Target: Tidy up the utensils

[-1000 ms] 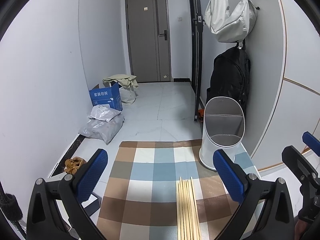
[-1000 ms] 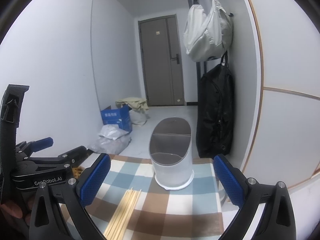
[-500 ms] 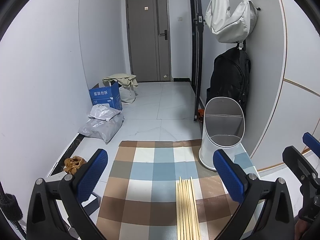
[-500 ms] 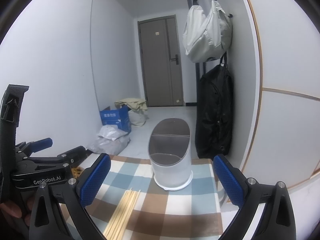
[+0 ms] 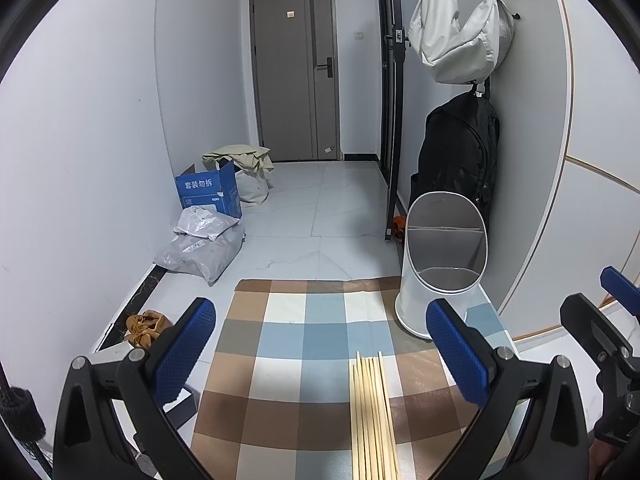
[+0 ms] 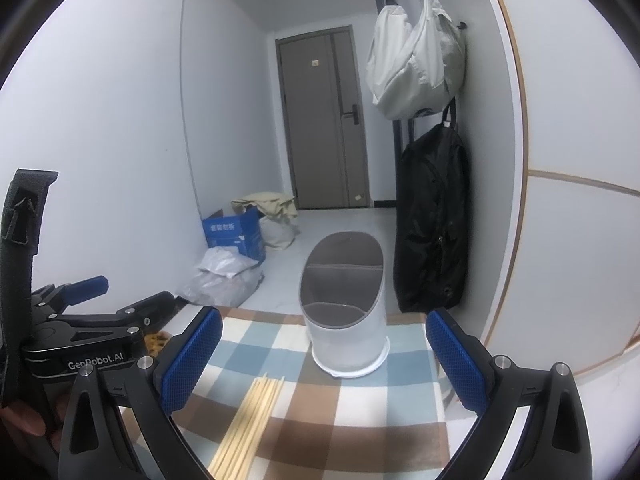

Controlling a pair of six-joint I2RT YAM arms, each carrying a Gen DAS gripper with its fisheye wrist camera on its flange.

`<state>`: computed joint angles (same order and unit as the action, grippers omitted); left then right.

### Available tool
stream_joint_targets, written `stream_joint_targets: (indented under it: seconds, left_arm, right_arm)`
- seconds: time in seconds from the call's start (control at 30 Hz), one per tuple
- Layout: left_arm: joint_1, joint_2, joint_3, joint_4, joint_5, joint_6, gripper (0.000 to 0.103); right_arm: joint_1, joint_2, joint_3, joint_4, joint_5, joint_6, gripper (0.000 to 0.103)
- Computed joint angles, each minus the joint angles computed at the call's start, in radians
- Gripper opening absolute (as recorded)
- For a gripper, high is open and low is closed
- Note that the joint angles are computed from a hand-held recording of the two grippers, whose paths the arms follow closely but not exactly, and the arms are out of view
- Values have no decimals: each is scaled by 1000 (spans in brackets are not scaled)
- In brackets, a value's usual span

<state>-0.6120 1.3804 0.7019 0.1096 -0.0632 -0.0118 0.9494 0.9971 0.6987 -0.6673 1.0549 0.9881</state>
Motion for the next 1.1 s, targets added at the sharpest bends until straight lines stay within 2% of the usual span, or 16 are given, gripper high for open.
stream_joint_targets:
  seconds: [0.1,0.2,0.3,0.47,0.6,0.67,0.73,0.83,0.97,1.1]
  left_arm:
    - [22,13,26,-37,37,1,102]
    - [57,36,54,-64,66,7,102]
    - [96,71,86,-92,81,23,102]
    - [174,153,158,-155,136,32,102]
    - [218,210,211,-205,151,40,102]
    - [243,231,234,-225,172,39,102]
    - [263,248,254,-243,185,41,102]
    - [295,262,272,-261,210,41,102]
    - [325,270,284,-275,229,40,102]
    - [350,288,298,-285,251,47,102]
  right_arm:
    - [-22,0,-8,27,-33,-16,102]
    - [-74,4,-28,75,-117,-45,102]
    - [-175,31,-59,155,-282,-92,96]
    - [-427,226,-72,319,-737,-185,62]
    - [-513,451,-7,367,-916,-239,53]
    - [-537,545,38,368,-973,-261,32]
    - [-550,609,87,351,-996,-278,26]
    - [-567,708,166,334,-1026,-307,22]
    - [-559,841,308,228,-997,-350,16]
    - [-559,897,388,158,-965,-357,16]
